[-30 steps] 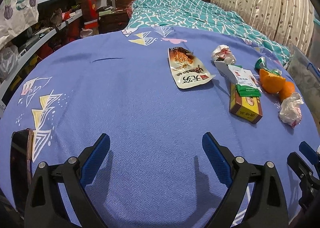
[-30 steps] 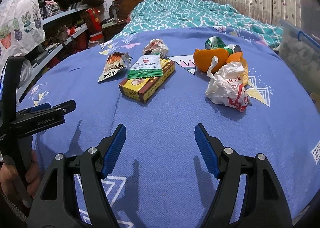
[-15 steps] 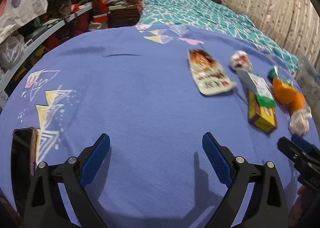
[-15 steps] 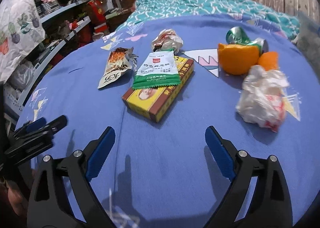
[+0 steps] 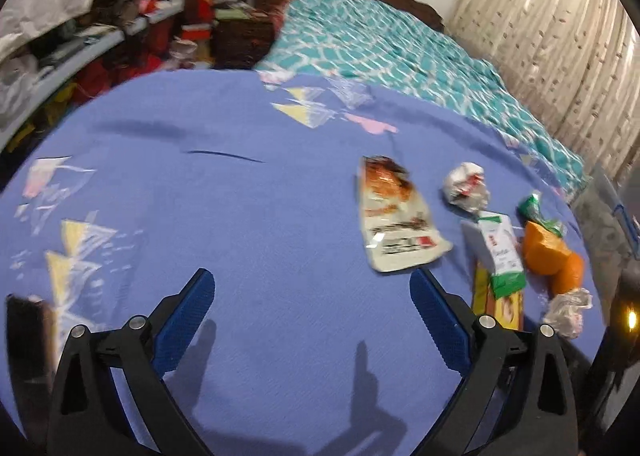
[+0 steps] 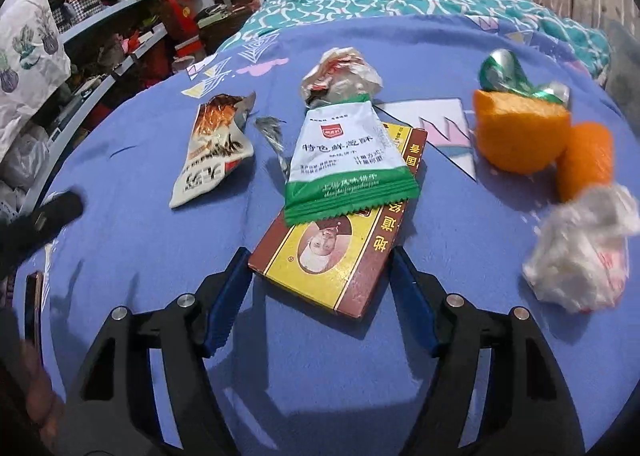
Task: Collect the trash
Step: 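Grasp the green snack packet with the left gripper while the right grasps the yellow box, then carry packet and yellow box to the beige bin and release both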
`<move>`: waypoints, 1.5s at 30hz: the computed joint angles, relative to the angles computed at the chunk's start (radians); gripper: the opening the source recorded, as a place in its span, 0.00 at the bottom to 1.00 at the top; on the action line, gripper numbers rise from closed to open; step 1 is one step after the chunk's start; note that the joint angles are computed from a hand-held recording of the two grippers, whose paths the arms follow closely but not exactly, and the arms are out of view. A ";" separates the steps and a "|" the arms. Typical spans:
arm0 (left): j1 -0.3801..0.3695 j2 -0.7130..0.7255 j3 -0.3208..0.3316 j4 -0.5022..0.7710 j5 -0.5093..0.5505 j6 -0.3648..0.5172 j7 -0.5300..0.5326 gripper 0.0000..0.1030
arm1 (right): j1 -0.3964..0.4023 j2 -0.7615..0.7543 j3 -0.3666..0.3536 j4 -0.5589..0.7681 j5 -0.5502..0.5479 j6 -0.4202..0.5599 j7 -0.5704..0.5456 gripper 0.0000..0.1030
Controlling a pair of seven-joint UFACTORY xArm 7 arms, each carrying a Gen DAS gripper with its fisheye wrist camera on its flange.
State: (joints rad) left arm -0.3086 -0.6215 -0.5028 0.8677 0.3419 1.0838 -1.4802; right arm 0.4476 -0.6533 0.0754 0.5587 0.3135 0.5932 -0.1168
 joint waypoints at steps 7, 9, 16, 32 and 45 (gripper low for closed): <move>-0.068 0.177 0.081 0.032 -0.072 -0.333 0.120 0.91 | -0.043 -0.285 -0.015 -0.168 -0.089 0.056 -0.067 0.68; -0.096 0.222 0.098 0.031 -0.109 -0.420 0.155 0.91 | -0.065 -0.372 -0.018 -0.212 -0.117 0.076 -0.074 0.68; -0.295 0.424 0.231 0.018 -0.446 -0.816 0.446 0.89 | -0.069 -0.523 -0.066 -0.283 -0.141 0.109 -0.138 0.68; -0.211 0.284 0.126 0.001 -0.313 -0.773 0.293 0.03 | -0.085 -0.718 -0.417 -0.255 -0.007 0.400 -0.419 0.67; -0.325 0.671 0.072 0.477 -0.128 -0.641 0.445 0.03 | -0.386 -0.658 -0.581 -0.183 0.005 0.599 -0.637 0.66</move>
